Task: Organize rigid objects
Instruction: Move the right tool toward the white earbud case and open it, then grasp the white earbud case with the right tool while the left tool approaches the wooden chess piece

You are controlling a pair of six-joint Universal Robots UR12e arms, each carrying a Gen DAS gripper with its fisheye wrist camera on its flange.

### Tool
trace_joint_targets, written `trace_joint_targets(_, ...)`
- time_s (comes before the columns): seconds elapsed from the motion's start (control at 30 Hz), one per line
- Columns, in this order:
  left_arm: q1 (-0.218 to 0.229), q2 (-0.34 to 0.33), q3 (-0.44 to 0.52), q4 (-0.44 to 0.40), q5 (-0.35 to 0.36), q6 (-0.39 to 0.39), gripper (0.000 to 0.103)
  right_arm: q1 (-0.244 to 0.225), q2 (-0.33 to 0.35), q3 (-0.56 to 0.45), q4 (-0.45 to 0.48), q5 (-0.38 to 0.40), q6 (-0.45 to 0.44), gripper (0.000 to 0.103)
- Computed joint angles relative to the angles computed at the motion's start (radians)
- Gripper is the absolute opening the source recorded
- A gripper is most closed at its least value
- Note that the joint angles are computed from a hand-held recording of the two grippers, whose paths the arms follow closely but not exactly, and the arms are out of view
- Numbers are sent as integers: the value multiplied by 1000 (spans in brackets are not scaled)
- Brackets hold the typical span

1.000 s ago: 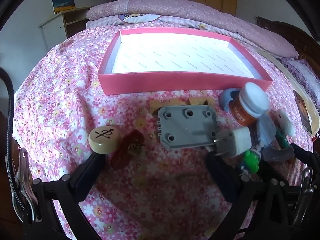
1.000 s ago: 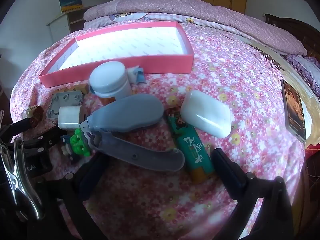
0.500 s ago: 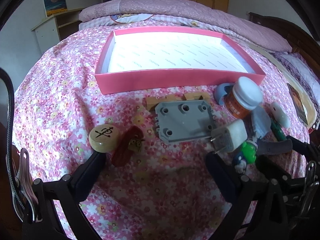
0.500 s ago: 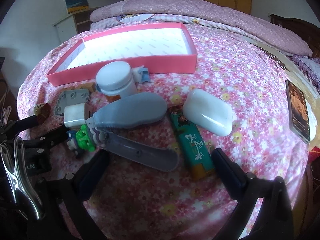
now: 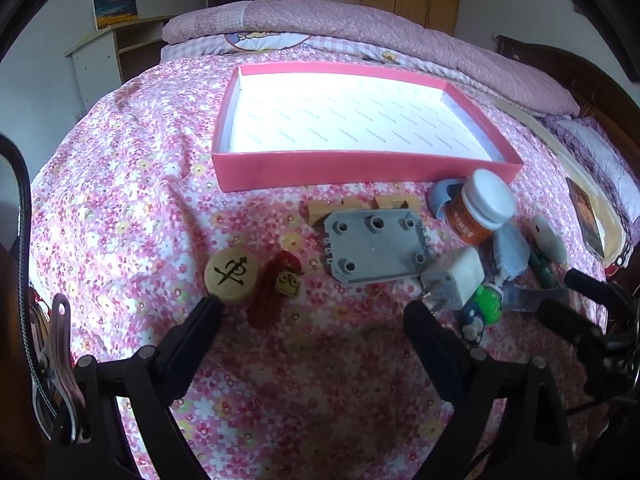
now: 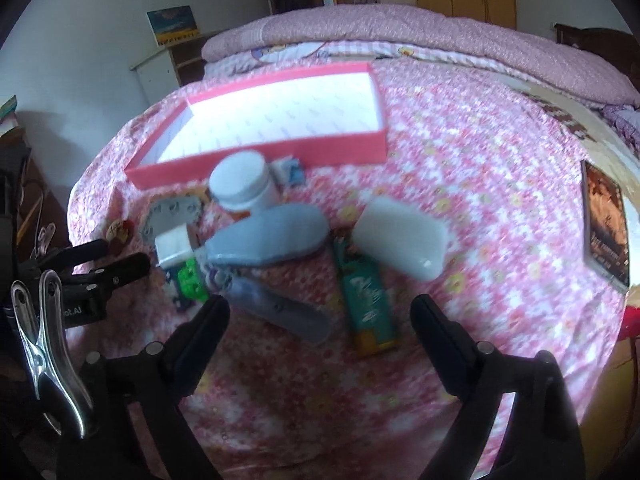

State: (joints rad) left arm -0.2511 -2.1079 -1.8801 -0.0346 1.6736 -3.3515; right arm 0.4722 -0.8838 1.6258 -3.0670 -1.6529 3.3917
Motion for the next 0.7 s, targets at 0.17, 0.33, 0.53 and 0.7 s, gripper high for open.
trace_joint_targets(0.17,2,2,-3,7,-1,-1,94,-16,-3,-7,18,-4,-6,89)
trace_joint_targets(0.33,5,5,-7,22,1,-16,92,-39,-3,-19,46,47,46,84)
trace_joint_targets(0.53,7,7,-10,39,3,-20,92,-46,15,-58,85,24,88,84)
trace_joint_targets(0.7,9,9,-16,61,-1,-11,92,-52,30,-85,91,28,103,77)
